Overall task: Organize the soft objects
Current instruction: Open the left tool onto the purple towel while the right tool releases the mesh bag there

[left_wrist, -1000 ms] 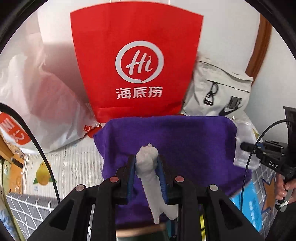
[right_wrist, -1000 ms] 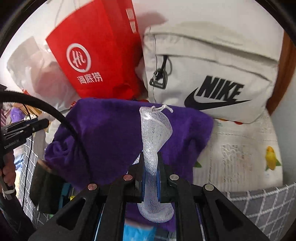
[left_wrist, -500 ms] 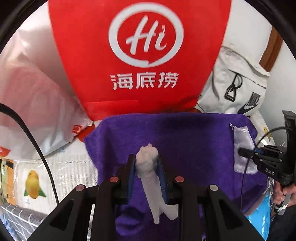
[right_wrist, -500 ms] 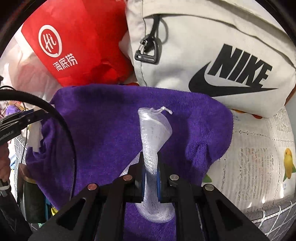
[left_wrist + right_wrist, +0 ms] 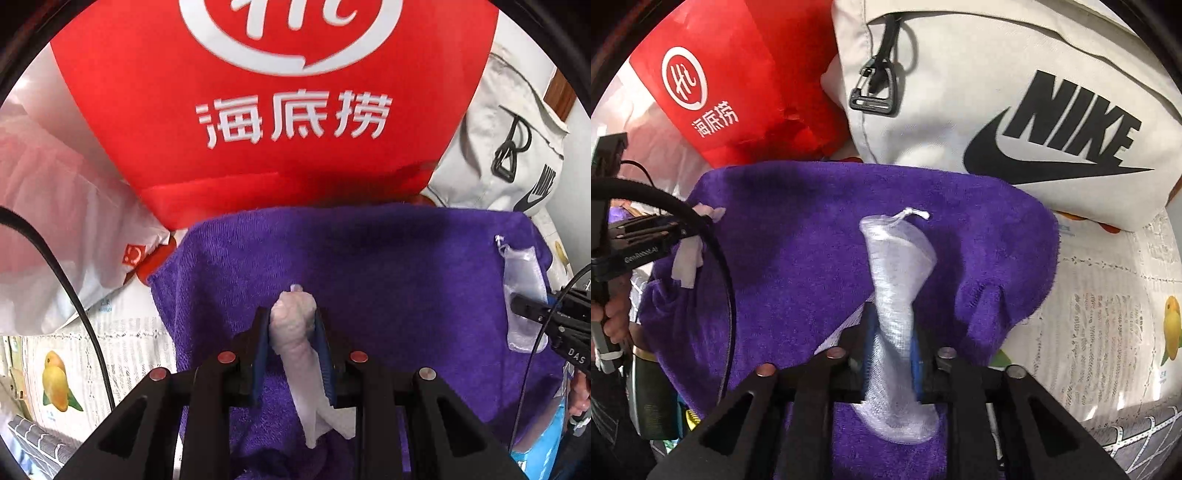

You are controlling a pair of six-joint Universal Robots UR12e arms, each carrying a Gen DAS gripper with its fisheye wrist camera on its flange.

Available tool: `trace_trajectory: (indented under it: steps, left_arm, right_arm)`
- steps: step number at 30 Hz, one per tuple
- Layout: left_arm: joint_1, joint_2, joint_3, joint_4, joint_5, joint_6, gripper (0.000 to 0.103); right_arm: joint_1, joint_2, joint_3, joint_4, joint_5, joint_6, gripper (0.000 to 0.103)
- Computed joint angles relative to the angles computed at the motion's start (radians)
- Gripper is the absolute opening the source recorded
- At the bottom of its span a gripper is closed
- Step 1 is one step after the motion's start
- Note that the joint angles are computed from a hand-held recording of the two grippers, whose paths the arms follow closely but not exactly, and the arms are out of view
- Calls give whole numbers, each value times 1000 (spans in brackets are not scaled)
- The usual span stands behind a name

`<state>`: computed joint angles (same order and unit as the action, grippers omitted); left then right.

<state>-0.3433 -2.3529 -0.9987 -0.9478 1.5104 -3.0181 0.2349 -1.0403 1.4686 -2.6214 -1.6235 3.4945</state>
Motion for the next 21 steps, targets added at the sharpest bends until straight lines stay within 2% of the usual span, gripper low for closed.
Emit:
trace_trajectory:
  steps: [3,5,7,11,15,17,18,20,21]
  left_arm:
    - [-6,1,-2,-2,23,18,32]
    - [-10,-2,8,-32,47,15,49]
    - [-11,4,3,-47,45,1,63]
    - [-9,28,-25,-43,30,-27,64]
    - [0,82,-86,-12,-32,-21,64]
    - [5,117,-129,25,-52,-22,64]
    - [10,135,-148,30,-73,-26,65]
    - [21,182,-204,56,-116,-51,76]
    - [24,192,-207,56,-125,-63,77]
  right_arm:
    - [10,-6,3,-26,-32,-18,50]
    - [20,-12,3,-34,-71,-25,56]
    - [23,-19,3,-28,-74,-29,64]
    - [35,-41,7,28,-98,6,64]
    - [55,-80,45,12,-147,27,64]
    - [78,-102,72,-33,-199,26,68]
    - [87,-115,89,-58,-211,25,76]
    - [105,-139,125,-136,-213,11,79]
    - [111,-152,145,-171,-211,6,80]
